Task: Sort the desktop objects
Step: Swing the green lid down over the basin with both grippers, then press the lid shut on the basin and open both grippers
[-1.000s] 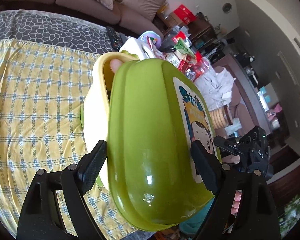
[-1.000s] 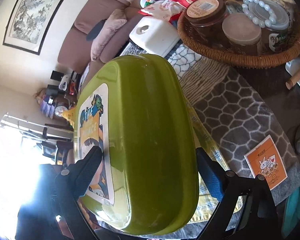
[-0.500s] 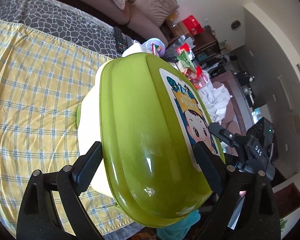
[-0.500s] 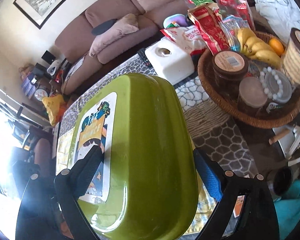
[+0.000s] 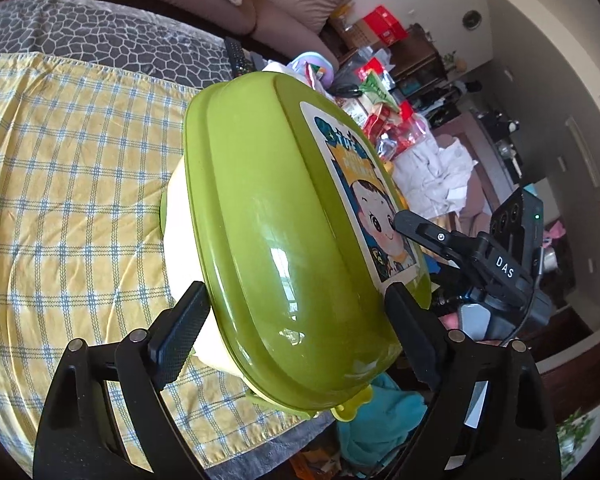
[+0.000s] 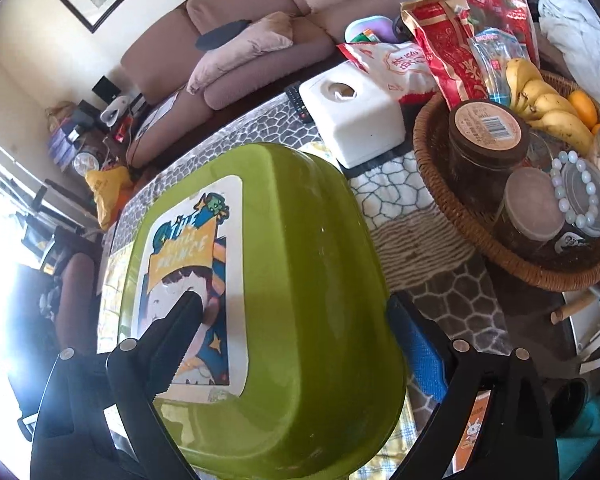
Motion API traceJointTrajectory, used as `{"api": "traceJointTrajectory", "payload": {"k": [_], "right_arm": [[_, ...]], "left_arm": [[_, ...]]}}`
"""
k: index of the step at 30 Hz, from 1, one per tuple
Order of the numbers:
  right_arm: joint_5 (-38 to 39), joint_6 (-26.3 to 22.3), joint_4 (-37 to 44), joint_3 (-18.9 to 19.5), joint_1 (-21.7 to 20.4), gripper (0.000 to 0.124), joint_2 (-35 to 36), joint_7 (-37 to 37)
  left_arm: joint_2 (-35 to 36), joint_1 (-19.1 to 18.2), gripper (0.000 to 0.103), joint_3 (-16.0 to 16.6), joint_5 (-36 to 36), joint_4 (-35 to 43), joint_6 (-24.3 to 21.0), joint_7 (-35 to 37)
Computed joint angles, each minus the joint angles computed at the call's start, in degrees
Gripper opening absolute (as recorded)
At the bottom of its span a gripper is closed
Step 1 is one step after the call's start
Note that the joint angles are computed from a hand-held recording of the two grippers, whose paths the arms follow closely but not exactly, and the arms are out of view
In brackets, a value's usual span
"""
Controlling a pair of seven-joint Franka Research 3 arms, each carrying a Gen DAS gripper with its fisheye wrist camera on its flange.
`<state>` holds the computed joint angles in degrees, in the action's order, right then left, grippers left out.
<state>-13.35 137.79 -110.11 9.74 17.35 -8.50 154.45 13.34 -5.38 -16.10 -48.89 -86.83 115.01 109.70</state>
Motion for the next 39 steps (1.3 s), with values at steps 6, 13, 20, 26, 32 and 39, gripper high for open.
{"api": "traceJointTrajectory", "payload": {"k": [6, 13, 20, 26, 32, 39], "right_arm": [[-3.5, -6.1, 4.0, 0.2, 1.5, 0.096, 2.2, 0.1], [-1.8, -4.1, 1.5, 0.1, 1.1, 0.097, 0.8, 1.2], [-5.6, -7.0, 2.9, 0.9, 1.3, 0.097, -0.1, 3.7], [-9.4, -11.2, 7.1, 2.5, 2.3, 0.097, 1.1, 4.6], [-15.4, -17.5, 13.7, 4.0, 6.4, 0.097, 4.9, 5.7], [-19.8, -22.9, 18.7, 3.5, 12.5, 0.102, 9.2, 9.2]], "left_arm": [[-2.7, -0.9, 0.087, 0.3, 1.5, -3.1, 1.9, 1.8], [-1.8, -0.8, 0.086, 0.8, 2.4, -1.9, 1.2, 0.2], [-3.2, 0.3, 0.087, 1.4, 0.5, -1.1, 1.5, 1.9], [-6.7, 0.5, 0.092, 2.7, 2.7, -2.8, 1.9, 4.1], [-12.9, 0.0, 0.102, 5.0, 7.2, -8.5, 5.9, 8.4], [-18.8, -0.9, 0.103, 8.2, 11.1, -14.1, 9.1, 12.5]]}}
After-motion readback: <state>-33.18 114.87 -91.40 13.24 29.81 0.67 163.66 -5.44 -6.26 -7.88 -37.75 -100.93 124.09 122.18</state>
